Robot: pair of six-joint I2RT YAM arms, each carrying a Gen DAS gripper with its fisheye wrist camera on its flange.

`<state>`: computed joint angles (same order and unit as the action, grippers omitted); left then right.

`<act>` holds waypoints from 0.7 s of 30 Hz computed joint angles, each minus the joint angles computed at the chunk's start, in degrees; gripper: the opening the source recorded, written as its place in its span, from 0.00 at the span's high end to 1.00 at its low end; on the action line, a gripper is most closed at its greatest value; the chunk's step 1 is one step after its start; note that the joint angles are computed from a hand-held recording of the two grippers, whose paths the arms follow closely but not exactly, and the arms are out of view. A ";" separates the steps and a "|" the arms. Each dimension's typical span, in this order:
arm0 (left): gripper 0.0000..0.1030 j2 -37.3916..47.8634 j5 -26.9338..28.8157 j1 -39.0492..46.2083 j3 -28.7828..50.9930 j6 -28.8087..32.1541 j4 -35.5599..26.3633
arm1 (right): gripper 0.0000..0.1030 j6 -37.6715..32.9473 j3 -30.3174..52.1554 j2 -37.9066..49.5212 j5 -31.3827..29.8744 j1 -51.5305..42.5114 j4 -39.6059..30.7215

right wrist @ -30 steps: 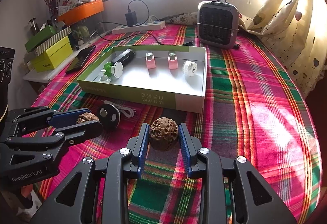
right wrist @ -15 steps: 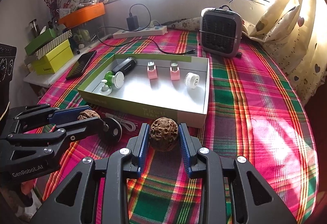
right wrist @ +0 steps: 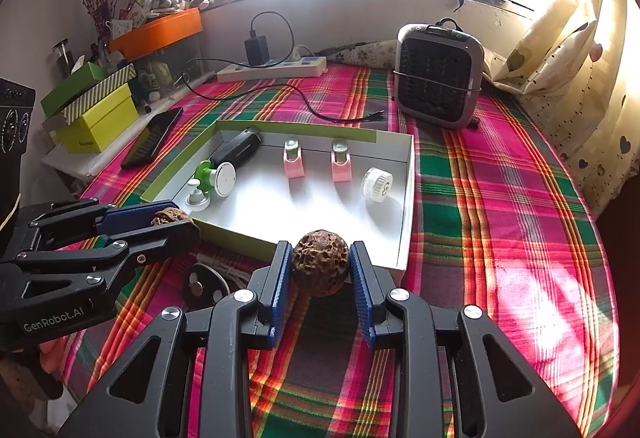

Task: Organize objects

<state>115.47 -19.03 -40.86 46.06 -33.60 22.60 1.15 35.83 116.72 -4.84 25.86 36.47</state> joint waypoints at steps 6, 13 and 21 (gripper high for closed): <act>0.73 0.63 0.97 1.98 0.67 0.70 0.23 | 0.70 -0.49 2.47 0.92 -0.35 -0.25 -1.83; 0.73 1.82 2.22 4.29 1.71 1.49 0.43 | 0.70 -0.98 6.62 2.59 -0.89 -0.33 -4.67; 0.73 3.30 3.61 6.47 3.25 2.45 0.32 | 0.70 -1.65 10.90 4.85 -1.00 -0.12 -7.32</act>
